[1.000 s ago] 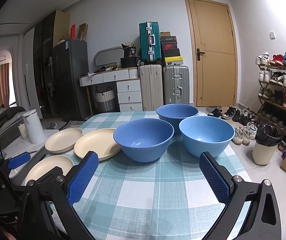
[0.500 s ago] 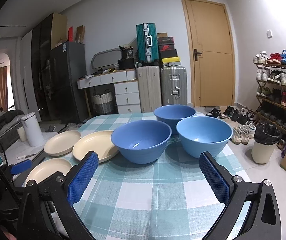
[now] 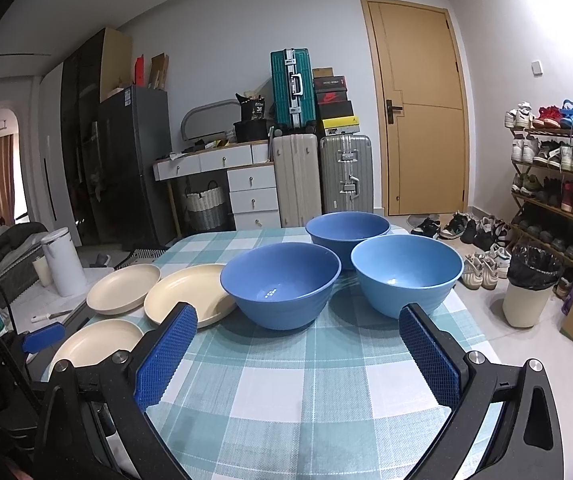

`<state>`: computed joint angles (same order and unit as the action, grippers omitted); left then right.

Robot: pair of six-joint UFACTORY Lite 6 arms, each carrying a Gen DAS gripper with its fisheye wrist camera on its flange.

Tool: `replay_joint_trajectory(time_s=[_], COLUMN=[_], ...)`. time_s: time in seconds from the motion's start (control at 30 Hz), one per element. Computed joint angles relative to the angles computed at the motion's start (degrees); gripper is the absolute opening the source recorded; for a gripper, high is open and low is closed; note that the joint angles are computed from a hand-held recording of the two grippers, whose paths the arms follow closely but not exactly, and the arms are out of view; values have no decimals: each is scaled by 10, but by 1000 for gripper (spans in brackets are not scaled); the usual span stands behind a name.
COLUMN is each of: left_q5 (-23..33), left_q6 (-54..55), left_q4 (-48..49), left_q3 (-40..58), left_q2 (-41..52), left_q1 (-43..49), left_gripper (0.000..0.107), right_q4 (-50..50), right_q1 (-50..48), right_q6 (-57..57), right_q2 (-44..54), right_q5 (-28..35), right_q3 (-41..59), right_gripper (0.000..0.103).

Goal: Organize plates and bowls

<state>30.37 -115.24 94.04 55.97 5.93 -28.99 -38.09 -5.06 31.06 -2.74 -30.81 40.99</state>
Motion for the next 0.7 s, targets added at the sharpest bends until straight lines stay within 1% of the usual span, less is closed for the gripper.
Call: replay_joint_trajectory(time_s=[0.7], left_q5=[3], left_q6=[8], left_q4=[-6], left_q3=[-1], left_q2=[-4], left_q1=[-4], left_gripper=[103], right_q4=[-8], right_q1=[6], right_q6=[8], right_q2=[4], right_q5=[10], right_q3=[8], right_gripper=[102])
